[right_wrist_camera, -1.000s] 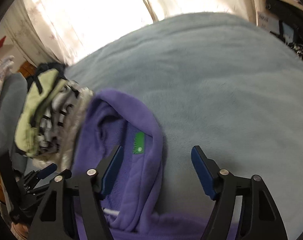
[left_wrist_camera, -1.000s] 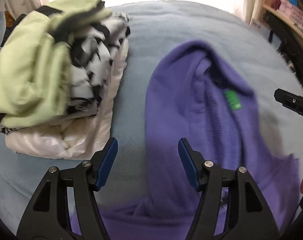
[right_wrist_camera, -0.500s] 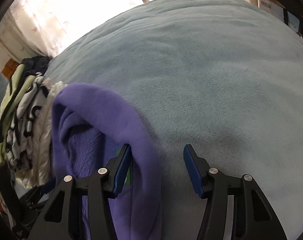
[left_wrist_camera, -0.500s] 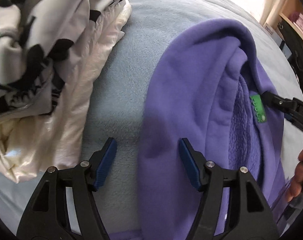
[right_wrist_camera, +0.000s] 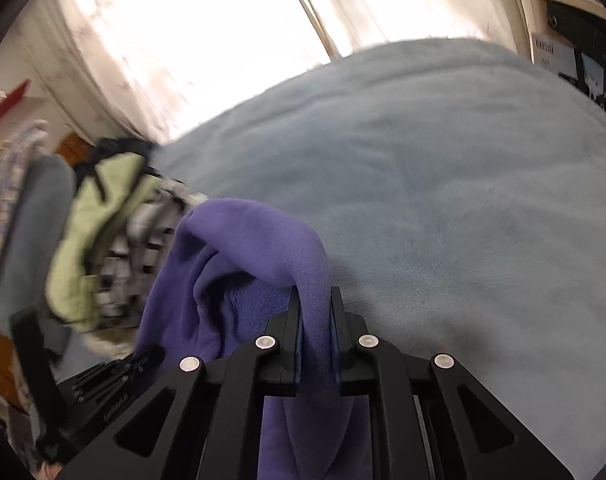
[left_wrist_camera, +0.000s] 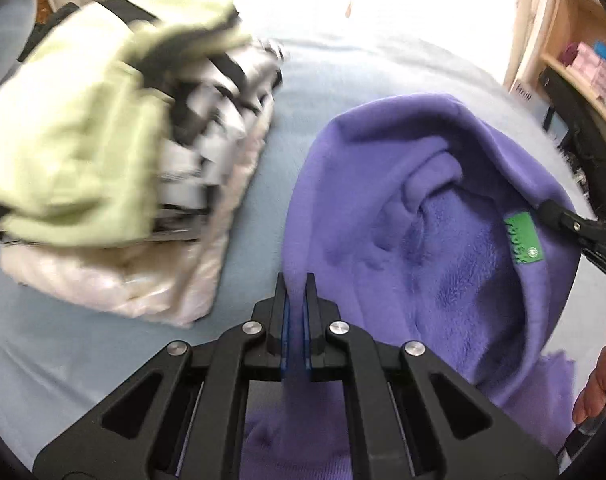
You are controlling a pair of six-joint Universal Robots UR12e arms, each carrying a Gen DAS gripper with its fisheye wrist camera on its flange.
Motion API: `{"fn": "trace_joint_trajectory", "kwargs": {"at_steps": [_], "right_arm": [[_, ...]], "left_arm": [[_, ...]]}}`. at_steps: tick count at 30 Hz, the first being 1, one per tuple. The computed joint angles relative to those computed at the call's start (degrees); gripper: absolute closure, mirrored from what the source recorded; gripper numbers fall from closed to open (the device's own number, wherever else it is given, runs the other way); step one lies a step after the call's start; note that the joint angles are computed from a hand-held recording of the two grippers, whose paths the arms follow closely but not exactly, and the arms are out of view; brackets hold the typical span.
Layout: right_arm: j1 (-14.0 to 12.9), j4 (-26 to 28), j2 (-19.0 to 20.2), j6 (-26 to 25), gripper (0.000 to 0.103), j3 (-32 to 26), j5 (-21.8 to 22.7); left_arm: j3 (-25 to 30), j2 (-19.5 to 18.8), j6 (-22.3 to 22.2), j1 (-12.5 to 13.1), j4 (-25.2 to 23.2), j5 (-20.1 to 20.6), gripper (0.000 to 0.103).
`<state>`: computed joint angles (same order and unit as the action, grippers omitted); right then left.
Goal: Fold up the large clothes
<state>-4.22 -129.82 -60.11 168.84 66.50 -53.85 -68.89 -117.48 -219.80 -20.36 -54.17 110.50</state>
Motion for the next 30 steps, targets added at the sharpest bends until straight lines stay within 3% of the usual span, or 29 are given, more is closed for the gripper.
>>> {"fn": "trace_joint_trajectory", "kwargs": {"at_steps": [8,13,18,21,24,27,29,30], "right_arm": [[-4.29,-3.20,-11.41,-7.21,0.093,12.90,9.86],[-7.26,-2.83,-17.82,-14.53,0.093,20.82,10.73],[-10.16,-1.51,-22.37,-20.37,0.093,28.37,8.75],[-11.28,2.26,-24.46,-25.40,0.088,32.44,3.26],[-11.88,5.02,-25.90,-28.79,0.088,36.05,-2.14],[-13.91,7.62,-27.74,-30.58,0.088,39.65,-1.54],[-15.52,8.25,-29.58,-30.97,0.081,42.50,-0.28],[-16.19,8.71,-30.44,-31.07,0.071,43.45,0.42]], "left_arm": [[-7.90,8.50,0.95,-3.02,5.57,-0.45,0.100],[-15.07,14.04,-2.93,-5.41,8.40,-2.82,0.100],[-22.77,17.64,-6.11,-7.54,11.30,-6.45,0.100],[-26.28,19.04,-8.83,-10.13,9.42,-6.29,0.101],[-29.47,20.25,-10.99,-10.97,7.68,-8.74,0.101],[-32.79,21.69,-12.10,-11.71,9.94,-9.14,0.101],[-34.21,22.59,-12.63,-11.94,11.76,-10.07,0.100],[-34.97,23.06,-13.05,-11.93,12.93,-11.04,0.100]]}}
